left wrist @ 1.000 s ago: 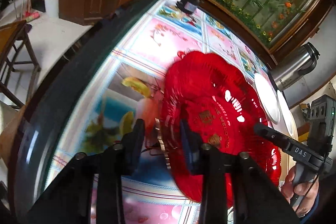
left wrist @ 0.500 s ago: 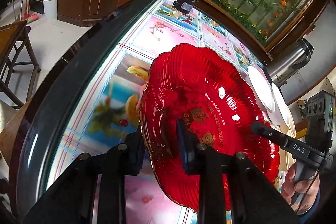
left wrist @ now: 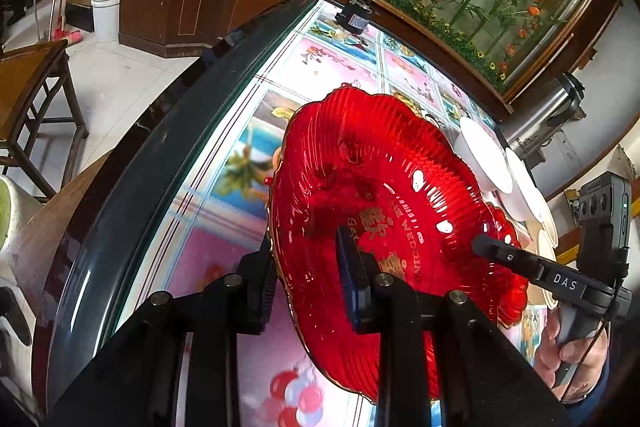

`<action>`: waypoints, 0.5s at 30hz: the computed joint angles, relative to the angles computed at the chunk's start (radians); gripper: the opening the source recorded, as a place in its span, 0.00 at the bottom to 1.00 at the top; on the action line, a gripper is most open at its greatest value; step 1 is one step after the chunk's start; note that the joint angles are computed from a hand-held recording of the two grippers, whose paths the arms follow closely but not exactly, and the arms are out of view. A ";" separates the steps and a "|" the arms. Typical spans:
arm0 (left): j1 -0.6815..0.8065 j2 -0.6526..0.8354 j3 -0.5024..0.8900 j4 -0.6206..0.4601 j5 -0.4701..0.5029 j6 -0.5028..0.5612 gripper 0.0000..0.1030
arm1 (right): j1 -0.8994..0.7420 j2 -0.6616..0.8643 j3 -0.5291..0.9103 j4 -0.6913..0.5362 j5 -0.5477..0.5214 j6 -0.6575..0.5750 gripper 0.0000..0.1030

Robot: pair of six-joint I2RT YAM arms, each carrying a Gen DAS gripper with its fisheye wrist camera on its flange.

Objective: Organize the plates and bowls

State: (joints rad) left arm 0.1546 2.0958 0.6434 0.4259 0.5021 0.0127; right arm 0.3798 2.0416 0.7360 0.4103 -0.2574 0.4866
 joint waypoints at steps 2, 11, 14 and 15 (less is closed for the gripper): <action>0.013 -0.016 -0.031 0.014 0.009 0.011 0.24 | 0.010 -0.017 -0.029 0.021 -0.003 0.005 0.10; 0.067 -0.090 -0.178 0.069 0.032 0.071 0.24 | 0.068 -0.112 -0.187 0.130 -0.005 0.053 0.12; 0.096 -0.120 -0.234 0.080 0.053 0.114 0.24 | 0.094 -0.151 -0.248 0.168 0.003 0.069 0.13; 0.106 -0.126 -0.250 0.083 0.057 0.128 0.24 | 0.107 -0.165 -0.271 0.181 0.009 0.075 0.13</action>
